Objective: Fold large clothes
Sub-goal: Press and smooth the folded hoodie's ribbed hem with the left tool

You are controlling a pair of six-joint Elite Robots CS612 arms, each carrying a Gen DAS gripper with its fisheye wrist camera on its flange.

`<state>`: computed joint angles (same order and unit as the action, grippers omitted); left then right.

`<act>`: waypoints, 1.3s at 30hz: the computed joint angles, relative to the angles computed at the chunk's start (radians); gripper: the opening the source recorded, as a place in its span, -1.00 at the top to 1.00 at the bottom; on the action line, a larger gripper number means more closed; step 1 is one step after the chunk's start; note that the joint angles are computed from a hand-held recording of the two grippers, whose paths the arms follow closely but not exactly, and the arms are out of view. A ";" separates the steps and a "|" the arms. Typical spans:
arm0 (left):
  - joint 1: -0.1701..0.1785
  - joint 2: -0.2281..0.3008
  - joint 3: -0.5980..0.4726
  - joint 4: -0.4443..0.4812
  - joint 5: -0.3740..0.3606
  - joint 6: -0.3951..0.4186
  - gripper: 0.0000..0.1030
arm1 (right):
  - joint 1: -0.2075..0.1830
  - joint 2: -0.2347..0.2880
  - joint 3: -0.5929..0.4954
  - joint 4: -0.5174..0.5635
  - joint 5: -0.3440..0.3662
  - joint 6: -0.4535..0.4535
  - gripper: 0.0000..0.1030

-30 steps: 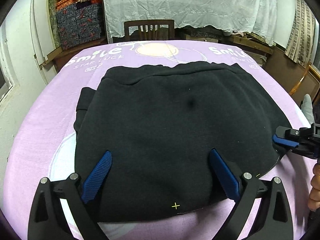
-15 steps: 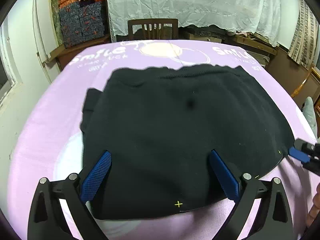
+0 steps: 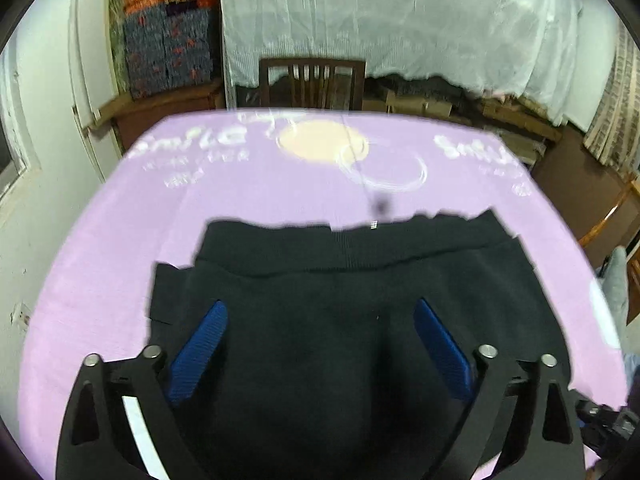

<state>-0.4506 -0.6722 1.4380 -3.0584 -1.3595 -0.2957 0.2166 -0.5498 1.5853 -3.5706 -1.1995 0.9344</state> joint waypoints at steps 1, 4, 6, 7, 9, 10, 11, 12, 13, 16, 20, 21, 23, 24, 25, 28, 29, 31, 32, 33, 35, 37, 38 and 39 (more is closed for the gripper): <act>0.001 0.014 -0.020 0.036 -0.002 -0.001 -0.73 | 0.004 0.001 0.000 -0.008 -0.023 0.027 -0.08; 0.012 0.046 -0.051 0.085 -0.027 -0.021 -0.74 | 0.017 -0.002 -0.001 -0.004 -0.069 0.066 -0.09; 0.003 0.056 -0.044 0.034 0.014 0.014 -0.76 | 0.024 -0.001 -0.001 -0.012 -0.098 0.094 -0.09; 0.001 0.059 -0.043 0.026 0.029 0.026 -0.77 | 0.025 0.000 -0.002 -0.013 -0.105 0.108 -0.09; -0.002 0.063 -0.041 0.015 0.043 0.030 -0.78 | 0.028 0.000 -0.004 -0.013 -0.121 0.127 -0.09; -0.001 0.065 -0.044 0.017 0.041 0.031 -0.79 | 0.030 0.001 -0.006 -0.014 -0.132 0.140 -0.09; 0.002 0.065 -0.047 0.022 0.033 0.028 -0.80 | 0.032 0.001 -0.008 -0.012 -0.141 0.147 -0.09; 0.005 0.064 -0.050 0.032 0.020 0.020 -0.80 | 0.034 0.001 -0.010 -0.010 -0.149 0.149 -0.09; 0.010 0.061 -0.054 0.048 0.000 0.009 -0.77 | 0.036 0.002 -0.014 -0.006 -0.158 0.147 -0.10; 0.020 0.054 -0.067 0.057 -0.056 -0.006 -0.71 | 0.035 0.007 -0.028 -0.003 -0.171 0.139 -0.09; 0.018 0.070 -0.106 0.084 -0.064 -0.006 -0.71 | 0.030 0.018 -0.051 0.001 -0.186 0.133 -0.09; 0.018 0.080 -0.119 0.099 -0.066 -0.006 -0.76 | 0.029 0.020 -0.055 0.002 -0.189 0.132 -0.09; 0.019 0.099 -0.135 0.086 -0.066 -0.009 -0.87 | 0.030 0.022 -0.061 0.004 -0.195 0.121 -0.10; 0.020 0.103 -0.137 0.077 -0.070 -0.009 -0.89 | 0.031 0.022 -0.060 0.006 -0.196 0.113 -0.10; 0.021 0.104 -0.138 0.080 -0.077 -0.013 -0.89 | 0.031 0.022 -0.060 0.004 -0.192 0.112 -0.10; 0.020 0.105 -0.140 0.083 -0.073 -0.012 -0.91 | 0.034 0.025 -0.063 -0.002 -0.181 0.117 -0.11; 0.019 0.105 -0.140 0.083 -0.069 -0.010 -0.91 | 0.038 0.026 -0.071 0.011 -0.193 0.108 -0.12; 0.020 0.106 -0.142 0.082 -0.071 -0.011 -0.91 | 0.042 0.035 -0.102 0.035 -0.207 0.095 -0.16; 0.020 0.106 -0.140 0.078 -0.071 -0.011 -0.91 | 0.041 0.045 -0.127 0.045 -0.213 0.095 -0.16; 0.020 0.106 -0.139 0.075 -0.070 -0.009 -0.91 | 0.041 0.053 -0.145 0.051 -0.219 0.096 -0.16; 0.020 0.106 -0.137 0.072 -0.070 -0.009 -0.91 | 0.043 0.068 -0.186 0.077 -0.233 0.077 -0.15; 0.019 0.107 -0.139 0.074 -0.065 -0.009 -0.93 | 0.057 0.074 -0.208 0.099 -0.282 0.017 -0.08; 0.018 0.107 -0.140 0.078 -0.060 -0.008 -0.93 | 0.061 0.074 -0.206 0.101 -0.297 -0.002 -0.04; 0.016 0.108 -0.143 0.084 -0.054 -0.008 -0.93 | 0.063 0.073 -0.204 0.101 -0.304 -0.015 0.06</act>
<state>-0.4345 -0.5643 1.2953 -2.9743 -1.4133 -0.3038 0.2800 -0.4766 1.3816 -3.4699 -1.5035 0.9193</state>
